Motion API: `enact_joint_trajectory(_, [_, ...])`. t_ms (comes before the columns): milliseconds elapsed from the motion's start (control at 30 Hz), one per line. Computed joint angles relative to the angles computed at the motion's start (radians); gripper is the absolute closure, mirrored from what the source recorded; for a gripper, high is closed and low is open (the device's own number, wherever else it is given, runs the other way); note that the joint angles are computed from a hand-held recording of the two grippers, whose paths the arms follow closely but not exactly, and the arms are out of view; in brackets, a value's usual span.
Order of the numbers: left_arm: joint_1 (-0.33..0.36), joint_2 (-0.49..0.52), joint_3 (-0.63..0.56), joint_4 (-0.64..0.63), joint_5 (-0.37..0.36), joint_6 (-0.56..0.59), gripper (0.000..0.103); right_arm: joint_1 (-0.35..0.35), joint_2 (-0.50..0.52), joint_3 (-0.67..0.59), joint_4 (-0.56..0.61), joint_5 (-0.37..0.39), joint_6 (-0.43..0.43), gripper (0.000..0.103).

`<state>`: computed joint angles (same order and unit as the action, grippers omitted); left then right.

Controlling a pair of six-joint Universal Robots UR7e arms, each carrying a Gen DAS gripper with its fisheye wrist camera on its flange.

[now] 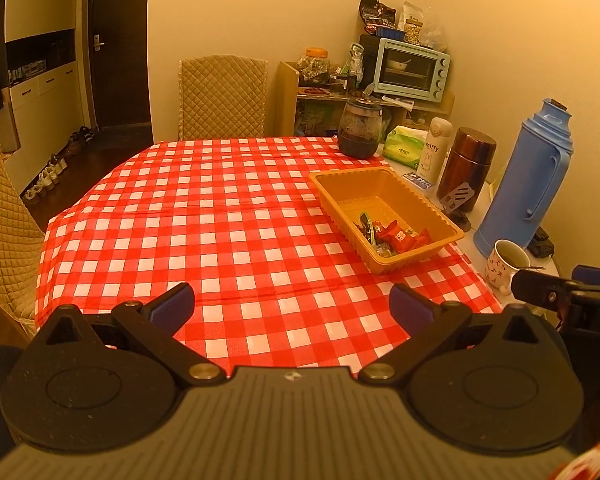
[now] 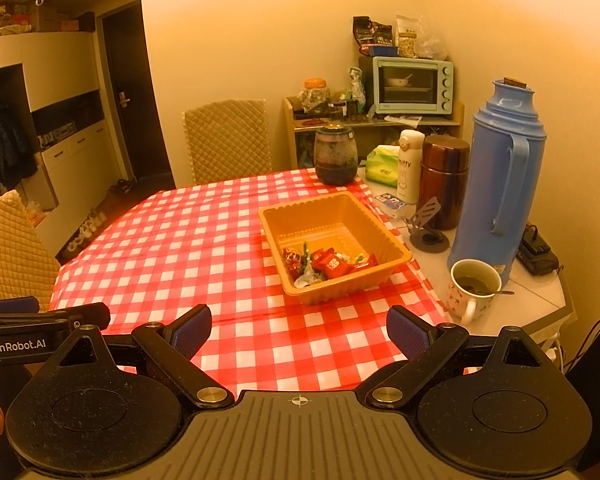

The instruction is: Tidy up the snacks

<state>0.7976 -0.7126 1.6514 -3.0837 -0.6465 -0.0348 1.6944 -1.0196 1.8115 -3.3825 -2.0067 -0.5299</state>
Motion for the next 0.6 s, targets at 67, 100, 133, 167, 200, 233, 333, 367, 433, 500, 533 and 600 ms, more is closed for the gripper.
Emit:
enact_joint_trajectory(67, [0.001,0.0,-0.002,0.003,-0.001,-0.003,0.0,0.001,0.0,0.0,0.001,-0.002,0.001,0.009])
enact_joint_trajectory(100, [0.003,0.001,-0.004,0.003,-0.002,-0.002,0.0,0.001,0.001,0.0,0.001,-0.002,0.001,0.009])
enact_joint_trajectory(133, [0.003,0.001,-0.004,0.004,-0.002,-0.001,0.0,0.002,0.002,-0.001,0.002,-0.002,0.001,0.009])
enact_joint_trajectory(167, [0.002,0.0,-0.002,0.003,-0.002,-0.001,0.0,0.001,0.002,-0.001,0.003,-0.002,0.001,0.009])
enact_joint_trajectory(200, [0.003,0.0,-0.003,0.002,-0.002,0.001,0.0,0.002,0.003,-0.002,0.004,-0.002,0.001,0.009])
enact_joint_trajectory(233, [0.003,0.0,-0.003,0.002,-0.002,0.001,0.0,0.001,0.002,-0.001,0.002,-0.001,0.001,0.009])
enact_joint_trajectory(333, [0.006,0.005,-0.01,0.007,-0.004,0.0,0.0,0.001,0.003,-0.001,0.001,-0.001,0.002,0.009])
enact_joint_trajectory(367, [0.005,0.005,-0.01,0.006,-0.004,0.0,0.0,0.001,0.003,-0.001,0.001,-0.001,0.001,0.009])
enact_joint_trajectory(433, [0.005,0.005,-0.01,0.006,-0.003,0.001,0.0,0.001,0.003,-0.001,0.001,-0.001,0.001,0.009])
enact_joint_trajectory(500, [0.005,0.005,-0.01,0.007,-0.004,-0.001,0.0,0.001,0.003,0.0,0.001,0.0,0.002,0.009])
enact_joint_trajectory(533, [0.005,0.006,-0.01,0.006,-0.003,0.0,0.0,0.001,0.004,-0.001,0.0,0.0,0.003,0.009])
enact_joint_trajectory(600, [0.005,0.005,-0.01,0.006,-0.004,0.0,0.0,0.0,0.007,0.0,-0.006,0.001,0.002,0.009])
